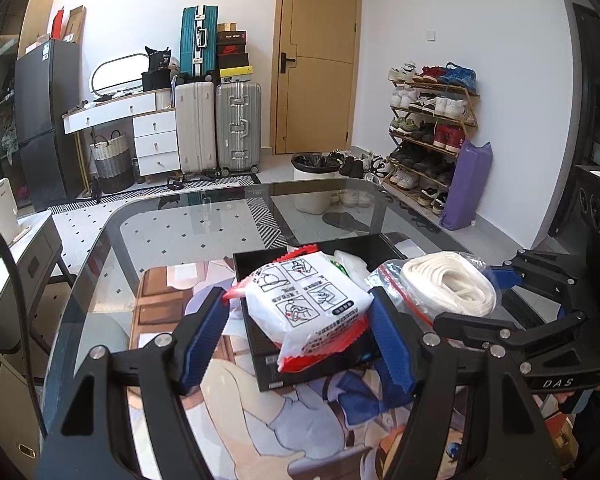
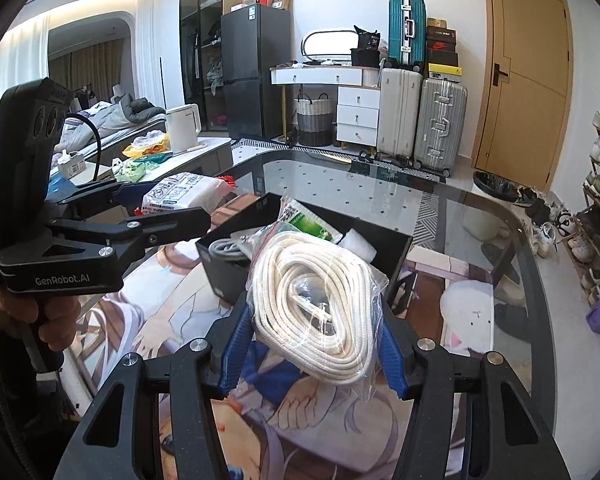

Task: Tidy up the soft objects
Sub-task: 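Carry the wipe packet and rope bag over the black box with both grippers, then open both grippers to drop the wipe packet and rope into the box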

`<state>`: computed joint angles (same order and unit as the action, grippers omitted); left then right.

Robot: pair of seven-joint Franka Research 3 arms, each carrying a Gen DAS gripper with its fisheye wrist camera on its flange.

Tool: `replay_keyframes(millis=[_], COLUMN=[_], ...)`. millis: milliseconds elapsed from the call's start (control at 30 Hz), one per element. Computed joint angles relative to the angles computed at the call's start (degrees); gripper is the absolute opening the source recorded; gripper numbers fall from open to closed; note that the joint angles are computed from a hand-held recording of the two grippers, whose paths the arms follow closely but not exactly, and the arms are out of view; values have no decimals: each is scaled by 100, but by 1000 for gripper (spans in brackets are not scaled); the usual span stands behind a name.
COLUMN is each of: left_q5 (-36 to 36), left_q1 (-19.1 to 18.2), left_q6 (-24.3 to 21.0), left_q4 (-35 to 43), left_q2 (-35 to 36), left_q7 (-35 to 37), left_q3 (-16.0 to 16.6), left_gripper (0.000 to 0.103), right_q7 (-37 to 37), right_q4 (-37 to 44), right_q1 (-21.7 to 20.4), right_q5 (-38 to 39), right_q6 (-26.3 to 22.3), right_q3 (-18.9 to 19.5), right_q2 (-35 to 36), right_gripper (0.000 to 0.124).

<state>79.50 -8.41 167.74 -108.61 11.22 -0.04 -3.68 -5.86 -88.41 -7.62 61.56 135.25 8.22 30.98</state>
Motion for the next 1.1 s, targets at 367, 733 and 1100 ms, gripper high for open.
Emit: replay_keyframes(millis=[367, 733, 1100], left_q5=[-595, -1593, -2242], left_q1=[-20, -145, -320], left_q6=[-20, 6, 106], left_q4=[343, 714, 927], left_q2=[381, 773, 1042], left_q7=[649, 1539, 2258], left_q3=[89, 276, 448], left_gripper=[71, 71, 71], right_q7=[584, 1067, 1654], right_q4=[738, 1294, 2069], right_q1=[104, 233, 365], right_q5=[-370, -883, -1557], right_q6=[9, 77, 63], right_q3=[83, 212, 279], right_q2=[545, 987, 1578], right_gripper=[57, 57, 57])
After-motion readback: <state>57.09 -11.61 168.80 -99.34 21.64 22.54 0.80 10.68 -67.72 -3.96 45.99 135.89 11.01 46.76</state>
